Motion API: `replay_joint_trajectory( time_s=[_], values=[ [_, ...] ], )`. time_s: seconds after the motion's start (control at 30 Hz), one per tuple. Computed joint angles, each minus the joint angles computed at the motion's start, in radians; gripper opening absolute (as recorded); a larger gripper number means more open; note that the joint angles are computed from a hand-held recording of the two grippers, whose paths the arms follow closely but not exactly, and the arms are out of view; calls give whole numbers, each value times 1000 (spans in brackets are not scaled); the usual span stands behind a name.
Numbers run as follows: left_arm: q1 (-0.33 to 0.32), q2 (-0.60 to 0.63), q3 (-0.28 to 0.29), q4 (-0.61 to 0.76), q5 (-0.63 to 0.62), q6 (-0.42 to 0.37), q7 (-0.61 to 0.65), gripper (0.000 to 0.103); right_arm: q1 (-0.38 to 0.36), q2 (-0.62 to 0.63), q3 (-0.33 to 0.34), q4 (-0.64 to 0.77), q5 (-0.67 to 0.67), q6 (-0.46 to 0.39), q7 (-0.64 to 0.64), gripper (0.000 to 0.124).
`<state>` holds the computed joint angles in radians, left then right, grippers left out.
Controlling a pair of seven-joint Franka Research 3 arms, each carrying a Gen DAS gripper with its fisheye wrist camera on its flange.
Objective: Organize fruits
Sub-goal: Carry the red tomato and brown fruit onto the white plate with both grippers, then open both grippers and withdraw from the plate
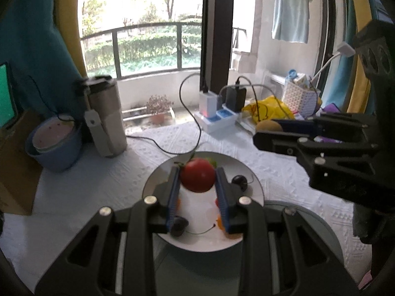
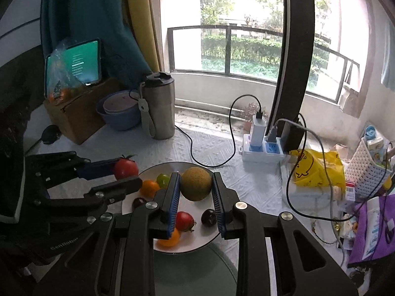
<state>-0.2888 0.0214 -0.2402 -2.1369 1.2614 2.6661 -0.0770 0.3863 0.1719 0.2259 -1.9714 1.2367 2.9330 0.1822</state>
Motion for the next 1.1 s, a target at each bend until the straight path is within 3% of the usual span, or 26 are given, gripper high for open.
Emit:
replay_joint_trajectory(
  time_s=[0.53,0.9,1.1],
  values=[
    [-13,171,68,94,-86,103,101,30,-44,183,26,125,-279,-21,253,28],
    [-32,223,91,118,-238,98,214,30,-67,240,45,149,-398,-26,375,28],
    [-44,219,108,112,-238,115,195,32,-67,257,43,152,-462,-32,448,28]
  ],
)
